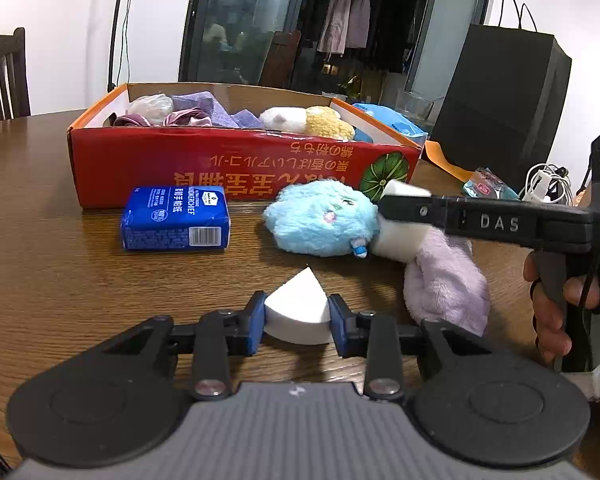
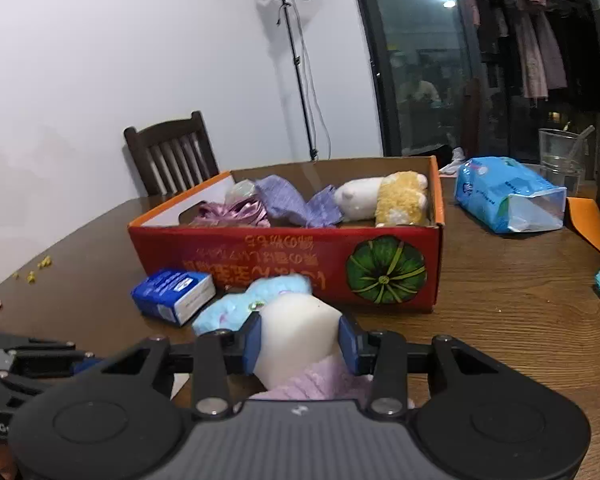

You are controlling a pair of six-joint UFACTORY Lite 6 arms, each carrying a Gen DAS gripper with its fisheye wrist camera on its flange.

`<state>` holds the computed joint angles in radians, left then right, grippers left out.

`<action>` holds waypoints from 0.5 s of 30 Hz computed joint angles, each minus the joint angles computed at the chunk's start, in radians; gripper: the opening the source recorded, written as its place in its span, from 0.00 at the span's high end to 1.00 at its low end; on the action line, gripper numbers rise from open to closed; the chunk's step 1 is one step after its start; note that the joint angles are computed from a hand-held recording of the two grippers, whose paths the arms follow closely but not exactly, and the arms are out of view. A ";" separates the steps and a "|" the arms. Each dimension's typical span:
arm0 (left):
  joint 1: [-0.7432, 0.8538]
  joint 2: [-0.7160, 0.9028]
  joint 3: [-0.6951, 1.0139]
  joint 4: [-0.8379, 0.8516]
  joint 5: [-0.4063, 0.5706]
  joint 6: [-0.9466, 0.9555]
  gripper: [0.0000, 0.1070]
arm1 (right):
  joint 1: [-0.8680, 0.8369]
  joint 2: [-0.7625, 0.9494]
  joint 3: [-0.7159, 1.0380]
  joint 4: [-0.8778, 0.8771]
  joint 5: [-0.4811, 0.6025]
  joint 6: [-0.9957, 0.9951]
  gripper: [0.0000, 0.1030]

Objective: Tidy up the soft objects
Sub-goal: 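Grasp the white foam wedge with the left tool while the right tool grasps the white foam cylinder, then carry both white foam pieces into the red box and open both tools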

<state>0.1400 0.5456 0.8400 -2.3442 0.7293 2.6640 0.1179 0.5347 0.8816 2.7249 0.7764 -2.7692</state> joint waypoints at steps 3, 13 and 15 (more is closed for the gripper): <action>-0.004 -0.021 -0.040 -0.070 0.042 0.073 0.69 | -0.019 -0.030 -0.052 0.032 0.097 -0.001 0.62; 0.132 -0.528 -0.554 -0.007 0.170 0.108 0.69 | 0.095 -0.529 -0.591 0.093 0.214 0.030 0.61; 0.182 -0.628 -0.637 0.057 0.159 0.079 0.69 | 0.154 -0.603 -0.686 0.130 0.213 0.039 0.61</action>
